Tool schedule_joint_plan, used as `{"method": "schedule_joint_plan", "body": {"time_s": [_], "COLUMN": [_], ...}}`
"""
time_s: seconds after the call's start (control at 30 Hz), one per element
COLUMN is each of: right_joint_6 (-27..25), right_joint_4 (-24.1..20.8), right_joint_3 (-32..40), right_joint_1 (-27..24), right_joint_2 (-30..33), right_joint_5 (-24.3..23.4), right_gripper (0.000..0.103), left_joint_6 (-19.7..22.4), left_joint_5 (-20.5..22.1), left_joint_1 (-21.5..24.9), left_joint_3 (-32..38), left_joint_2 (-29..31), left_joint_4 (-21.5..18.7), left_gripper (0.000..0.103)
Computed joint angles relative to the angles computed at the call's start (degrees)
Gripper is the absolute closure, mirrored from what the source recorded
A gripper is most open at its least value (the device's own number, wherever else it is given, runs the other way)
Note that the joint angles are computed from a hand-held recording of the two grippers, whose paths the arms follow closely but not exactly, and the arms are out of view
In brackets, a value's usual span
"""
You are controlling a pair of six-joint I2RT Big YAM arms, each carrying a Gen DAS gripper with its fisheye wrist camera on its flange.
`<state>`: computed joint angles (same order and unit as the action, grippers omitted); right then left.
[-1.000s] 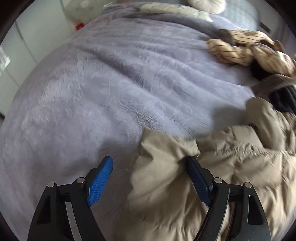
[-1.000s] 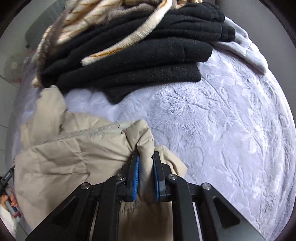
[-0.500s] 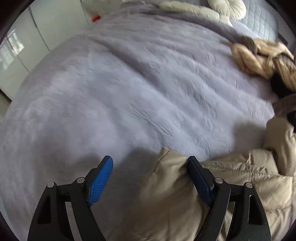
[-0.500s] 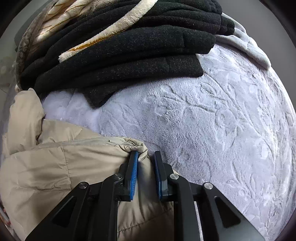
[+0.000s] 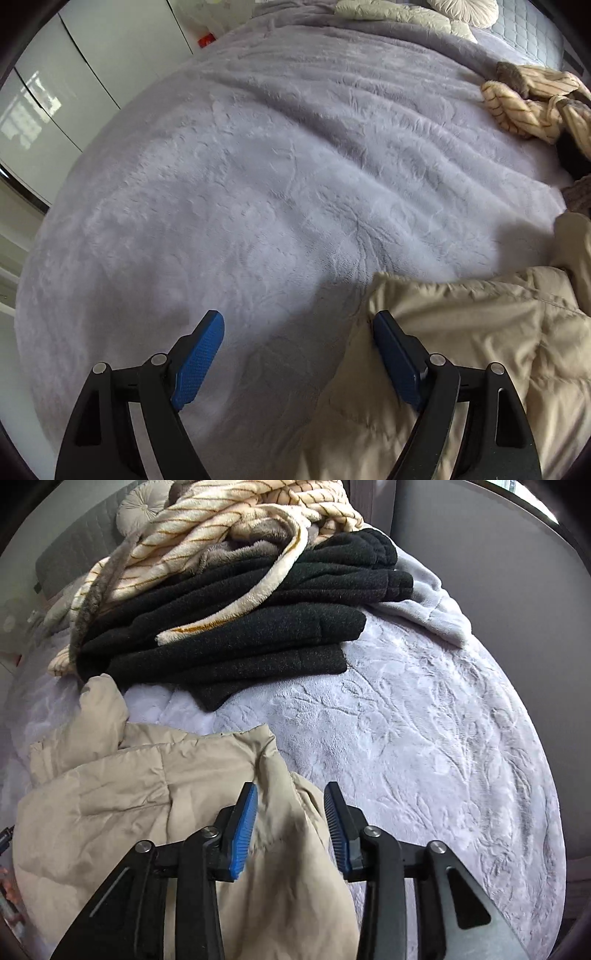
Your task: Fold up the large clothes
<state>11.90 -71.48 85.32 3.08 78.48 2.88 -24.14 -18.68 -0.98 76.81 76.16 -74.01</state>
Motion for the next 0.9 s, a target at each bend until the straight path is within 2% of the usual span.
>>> {"method": "schedule_joint_plan", "body": {"time_s": [0.03,0.17,0.27,0.4,0.47,0.63,0.73,0.8,0.83,0.87,0.9], "right_joint_6": [0.31,0.99,2.64,4.54,5.38,7.3,8.0,8.45,8.74,9.0,9.35], "right_joint_4": [-0.1,-1.93,-3.63,-5.59,-6.71,-8.82,-9.66,-10.1,-10.36,-10.5,-10.7], "right_joint_3": [-0.29,-3.43,-4.96,-7.37,-8.27,-10.3,-11.3,-11.88,-12.22,-12.49,-12.86], "right_joint_1": [0.3,0.82,1.66,2.63,3.34,4.81,5.18,5.49,5.66,5.73,5.79], "right_joint_2": [-0.87,-6.52,-8.29,-11.53,-12.88,-15.48,-16.89,-17.83,-18.35,-18.72,-19.23], "right_joint_5": [-0.2,-2.77,-5.02,-7.79,-8.97,-10.84,-12.28,-12.92,-13.25,-13.59,-14.02], "right_gripper": [0.053,0.051,0.047,0.04,0.036,0.034,0.021,0.021,0.021,0.021,0.021], "left_joint_6": [0.43,1.55,0.05,-2.35,-3.39,-6.34,-8.58,-10.06,-10.49,-11.09,-11.47], "left_joint_5": [0.44,2.06,4.96,8.26,8.48,8.85,10.18,11.14,11.14,11.12,11.12], "left_joint_1": [-0.25,-1.7,-3.5,-7.23,-9.19,-12.89,-14.68,-15.8,-16.21,-16.88,-17.28], "left_joint_3": [0.58,1.63,2.34,1.17,0.66,-0.26,-0.81,-1.41,-1.64,-1.93,-2.17], "left_joint_2": [-0.77,-4.06,-5.61,-9.11,-10.39,-13.06,-14.47,-15.41,-15.68,-16.07,-16.37], "left_joint_4": [-0.88,-4.89,-9.98,-13.57,-14.7,-17.19,-18.52,-19.21,-19.35,-19.7,-19.92], "left_gripper": [0.019,0.019,0.019,0.019,0.019,0.019,0.019,0.019,0.017,0.011,0.0]}}
